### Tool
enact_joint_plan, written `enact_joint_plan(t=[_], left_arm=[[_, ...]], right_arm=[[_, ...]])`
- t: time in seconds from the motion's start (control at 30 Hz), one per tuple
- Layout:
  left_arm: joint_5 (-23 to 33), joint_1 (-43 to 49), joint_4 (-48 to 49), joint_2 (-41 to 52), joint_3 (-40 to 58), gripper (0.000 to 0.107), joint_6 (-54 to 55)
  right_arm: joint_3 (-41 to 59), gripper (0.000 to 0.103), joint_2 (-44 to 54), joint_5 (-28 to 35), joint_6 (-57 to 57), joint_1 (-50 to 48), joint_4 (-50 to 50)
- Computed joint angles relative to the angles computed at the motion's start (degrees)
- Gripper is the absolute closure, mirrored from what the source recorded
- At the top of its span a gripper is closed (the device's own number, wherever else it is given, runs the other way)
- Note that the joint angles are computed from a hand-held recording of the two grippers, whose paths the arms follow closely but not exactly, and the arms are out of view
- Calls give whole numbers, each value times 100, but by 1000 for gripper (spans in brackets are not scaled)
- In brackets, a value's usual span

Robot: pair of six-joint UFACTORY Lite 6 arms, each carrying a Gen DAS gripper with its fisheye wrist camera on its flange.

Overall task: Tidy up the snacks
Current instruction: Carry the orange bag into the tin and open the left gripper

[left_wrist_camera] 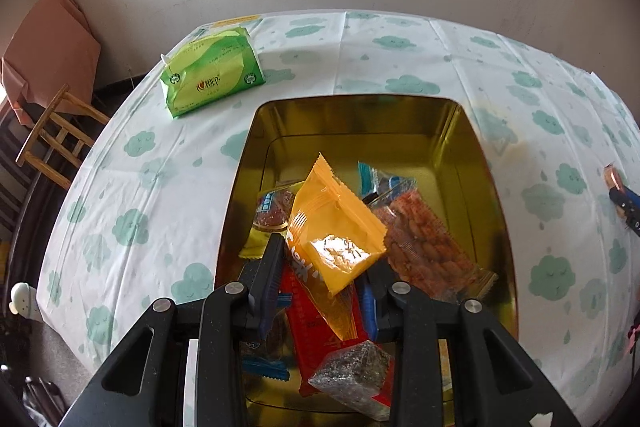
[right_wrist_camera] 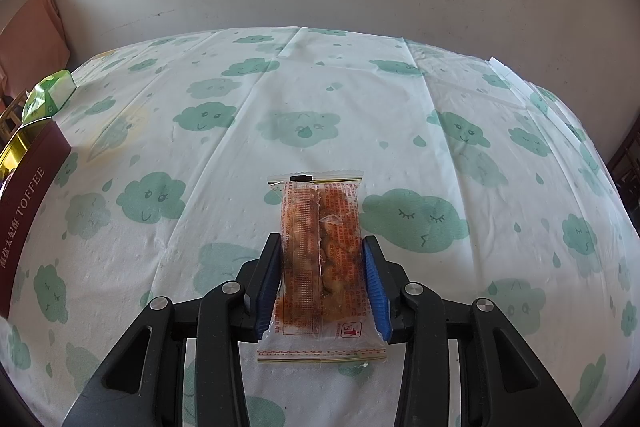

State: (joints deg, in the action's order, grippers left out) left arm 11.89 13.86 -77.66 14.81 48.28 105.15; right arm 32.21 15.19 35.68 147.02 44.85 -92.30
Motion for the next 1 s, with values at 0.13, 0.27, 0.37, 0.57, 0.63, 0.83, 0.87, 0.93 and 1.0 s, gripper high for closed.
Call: enact_joint_plan(t=[0.13,0.27,0.37,0.57,0.63,0.83,0.87,0.93,1.0], left_arm=[[-117,-79,-464,166,-11,77,489],[-157,-99,-564,337,50,77,529],[-194,-108,-593,428,80,76,516],[-295,-141,-1132,495,52,72,1047],[-285,-123,-1060,524,68,72,962],[-270,-65,-891,551,87,70,811],[-264,-59,-863,538,79,69,782],[-259,-64,-911,531,74,65,815],[-273,-77,-1143,463,10,61,1054]], right_arm=[[-3,62,5,0,16,-2,-14],[1,61,15,1,24,-2,-17],[-7,61,13,-2,39,-8,-36],[-25,59,-5,-11,36,-35,-68],[-19,59,0,-11,33,-38,-65],[-26,58,-10,-20,38,-50,-89],[-35,58,-21,-21,35,-57,-93],[-36,58,-23,-22,31,-59,-91],[-29,58,-19,-22,26,-58,-86]])
